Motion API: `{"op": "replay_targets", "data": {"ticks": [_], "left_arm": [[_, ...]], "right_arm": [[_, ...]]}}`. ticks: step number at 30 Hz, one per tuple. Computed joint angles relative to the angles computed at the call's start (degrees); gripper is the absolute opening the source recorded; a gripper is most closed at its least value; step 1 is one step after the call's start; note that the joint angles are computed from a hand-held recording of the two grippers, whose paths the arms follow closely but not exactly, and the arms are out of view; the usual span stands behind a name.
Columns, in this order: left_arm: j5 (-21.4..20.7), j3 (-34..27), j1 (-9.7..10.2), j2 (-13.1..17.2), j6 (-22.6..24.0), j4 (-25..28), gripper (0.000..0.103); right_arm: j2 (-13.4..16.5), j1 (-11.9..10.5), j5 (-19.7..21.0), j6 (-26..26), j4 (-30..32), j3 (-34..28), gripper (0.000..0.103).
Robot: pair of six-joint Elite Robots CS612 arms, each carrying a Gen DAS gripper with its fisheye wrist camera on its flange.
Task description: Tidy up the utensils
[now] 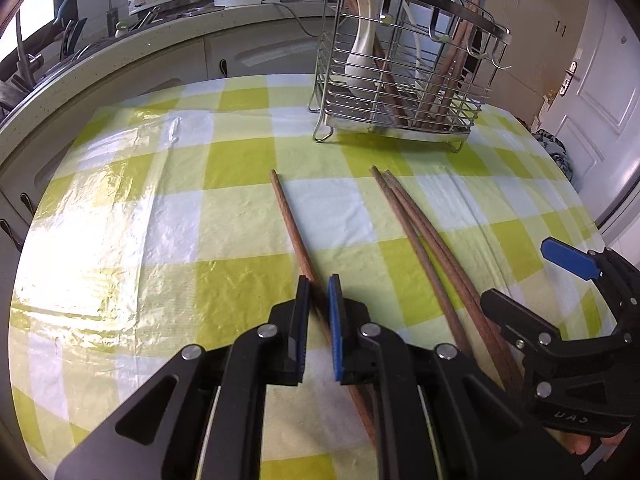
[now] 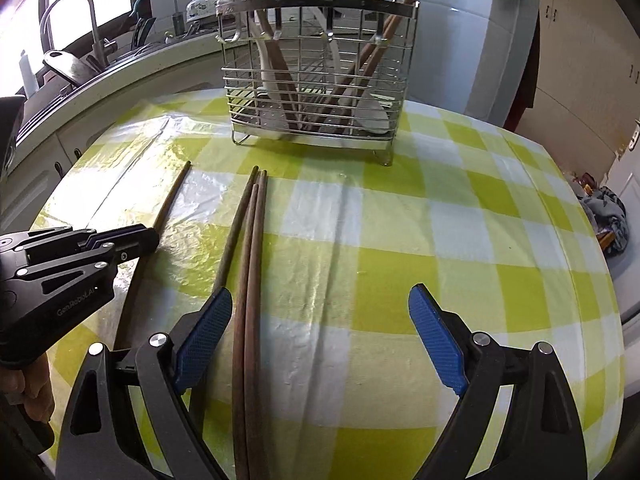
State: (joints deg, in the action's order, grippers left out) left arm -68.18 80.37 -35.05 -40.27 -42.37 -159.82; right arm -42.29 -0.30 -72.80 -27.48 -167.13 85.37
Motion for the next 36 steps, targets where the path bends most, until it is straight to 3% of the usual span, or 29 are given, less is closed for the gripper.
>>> {"op": "replay_targets", "data": {"ticks": [9,21,36], "left_arm": [[-0.12,1.34,0.05,-0.46,-0.31,-1.8,0.01],[-0.06,1.44,0.01,-0.41,-0.31,-2.23,0.01],[-0.22,1.41,0.03,-0.39,-0.43,-2.38,0.01]], "right_arm": [[0.96,-0.07,-3.15,0.29,-0.27,-0.85,0.084],[0.92,-2.64,-2.1,6.65,-0.48,-1.34,0.084],[1.7,-1.76,-3.57,6.9,1.11,-2.47,0.084]]}}
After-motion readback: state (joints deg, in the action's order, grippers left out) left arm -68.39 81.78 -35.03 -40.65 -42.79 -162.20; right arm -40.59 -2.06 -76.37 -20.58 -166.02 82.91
